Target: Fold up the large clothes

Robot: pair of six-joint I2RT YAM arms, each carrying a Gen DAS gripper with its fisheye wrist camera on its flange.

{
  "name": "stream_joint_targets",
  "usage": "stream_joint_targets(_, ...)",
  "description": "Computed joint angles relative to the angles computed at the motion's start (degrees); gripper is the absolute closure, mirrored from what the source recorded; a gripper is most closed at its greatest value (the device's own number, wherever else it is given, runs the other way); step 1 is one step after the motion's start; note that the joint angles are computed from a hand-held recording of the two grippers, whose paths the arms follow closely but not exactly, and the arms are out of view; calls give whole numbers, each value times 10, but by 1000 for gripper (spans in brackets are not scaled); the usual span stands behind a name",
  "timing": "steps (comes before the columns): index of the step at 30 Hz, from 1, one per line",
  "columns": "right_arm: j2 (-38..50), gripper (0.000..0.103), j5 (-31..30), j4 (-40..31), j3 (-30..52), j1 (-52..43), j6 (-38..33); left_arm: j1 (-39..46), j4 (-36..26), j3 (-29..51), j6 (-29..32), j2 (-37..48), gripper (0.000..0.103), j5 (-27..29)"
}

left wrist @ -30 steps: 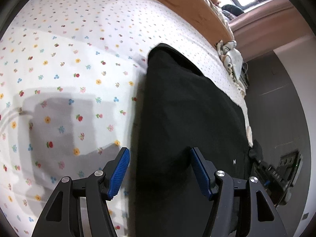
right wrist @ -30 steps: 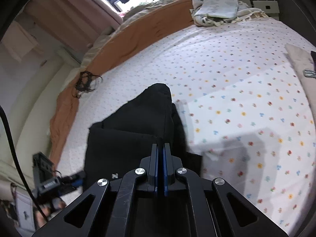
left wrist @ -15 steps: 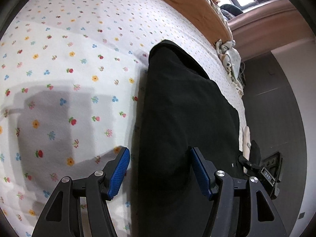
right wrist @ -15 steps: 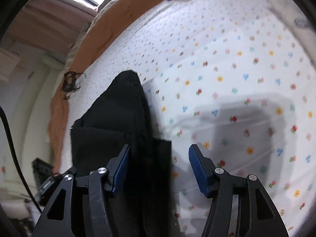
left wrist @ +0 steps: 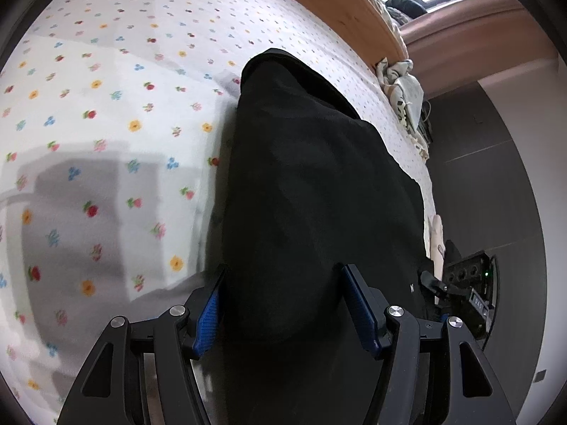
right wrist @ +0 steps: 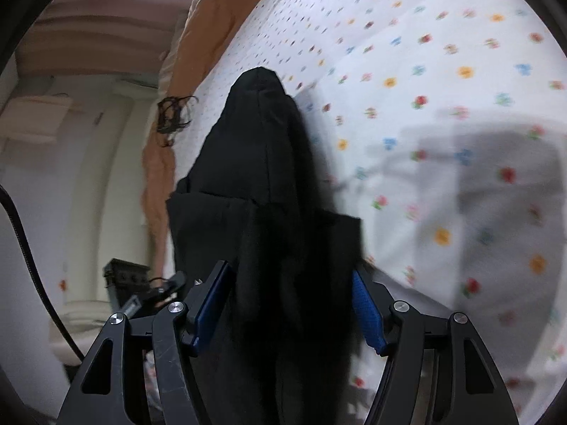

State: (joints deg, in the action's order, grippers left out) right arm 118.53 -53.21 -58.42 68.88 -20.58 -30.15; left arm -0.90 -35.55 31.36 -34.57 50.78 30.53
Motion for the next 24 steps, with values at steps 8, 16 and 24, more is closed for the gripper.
stream_joint_targets(8, 46, 64, -30, -9, 38, 42, 13, -10, 1, 12, -12, 11, 55, -18)
stream_joint_targets(16, -86, 85, -37, 19, -37, 40, 23, -31, -64, 61, -17, -41, 71, -30)
stream_joint_targets(24, -246, 85, -49, 8, -85, 38, 58, -28, -178, 147, -8, -121, 72, -26)
